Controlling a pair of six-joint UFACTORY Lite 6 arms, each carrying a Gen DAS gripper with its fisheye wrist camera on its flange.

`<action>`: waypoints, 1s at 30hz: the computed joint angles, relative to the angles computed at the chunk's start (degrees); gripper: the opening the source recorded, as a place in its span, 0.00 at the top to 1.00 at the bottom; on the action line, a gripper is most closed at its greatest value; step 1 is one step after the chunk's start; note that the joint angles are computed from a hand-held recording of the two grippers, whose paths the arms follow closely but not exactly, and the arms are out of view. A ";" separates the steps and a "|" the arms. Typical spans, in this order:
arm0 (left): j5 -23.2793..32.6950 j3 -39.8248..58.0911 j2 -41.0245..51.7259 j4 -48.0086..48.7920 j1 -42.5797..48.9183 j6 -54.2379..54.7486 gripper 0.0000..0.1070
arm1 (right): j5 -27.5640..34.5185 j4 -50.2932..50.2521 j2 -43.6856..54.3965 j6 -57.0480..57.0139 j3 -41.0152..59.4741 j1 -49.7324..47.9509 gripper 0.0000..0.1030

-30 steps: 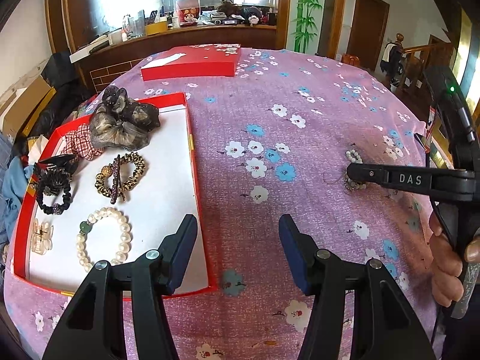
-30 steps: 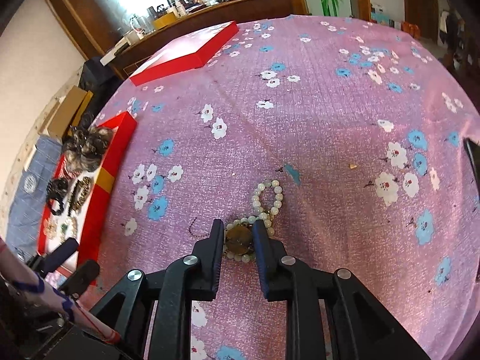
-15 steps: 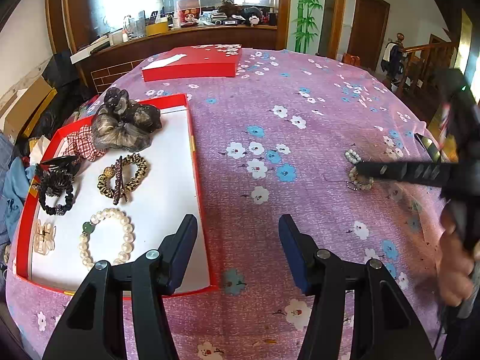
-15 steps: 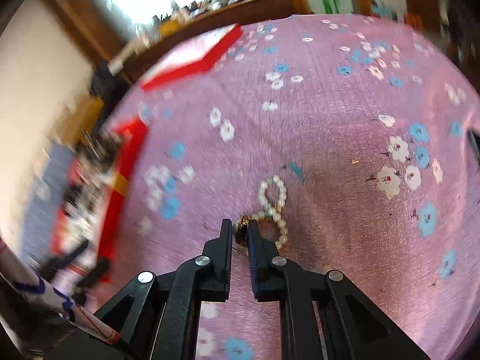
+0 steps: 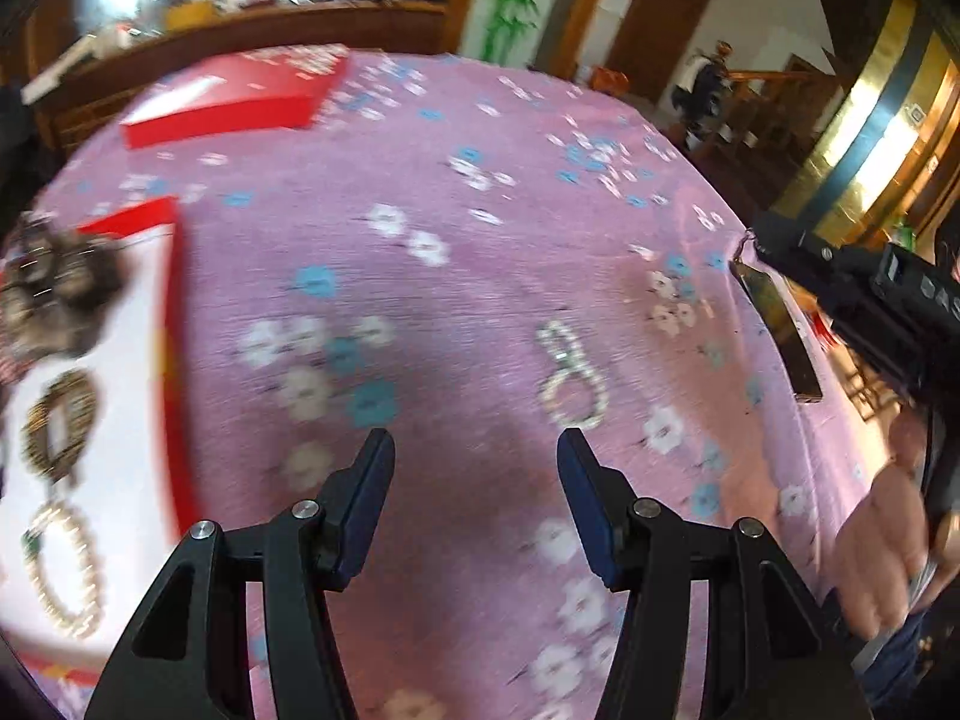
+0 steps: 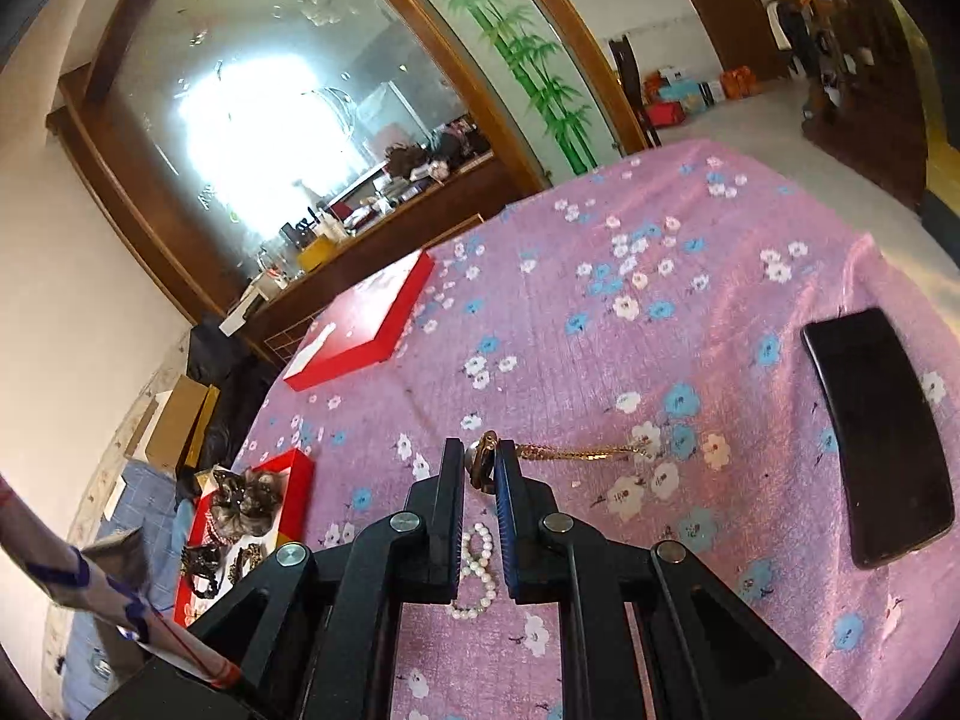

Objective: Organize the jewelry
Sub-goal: 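Grasp the gold pendant chain with the right gripper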

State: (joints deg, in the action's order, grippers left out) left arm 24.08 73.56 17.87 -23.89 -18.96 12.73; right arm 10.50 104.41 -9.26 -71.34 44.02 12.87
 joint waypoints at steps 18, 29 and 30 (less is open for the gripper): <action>9.05 32.53 25.82 18.51 -8.45 -20.27 0.91 | 4.65 -7.39 -2.98 6.98 -1.83 -2.65 0.89; -12.81 -0.68 1.46 -3.74 -1.31 2.83 0.95 | 2.70 -6.31 -1.54 4.83 -0.74 1.96 0.89; -15.36 -2.52 -0.11 -4.59 -1.27 3.92 0.95 | 1.80 -5.45 -1.36 3.69 -0.69 3.17 0.89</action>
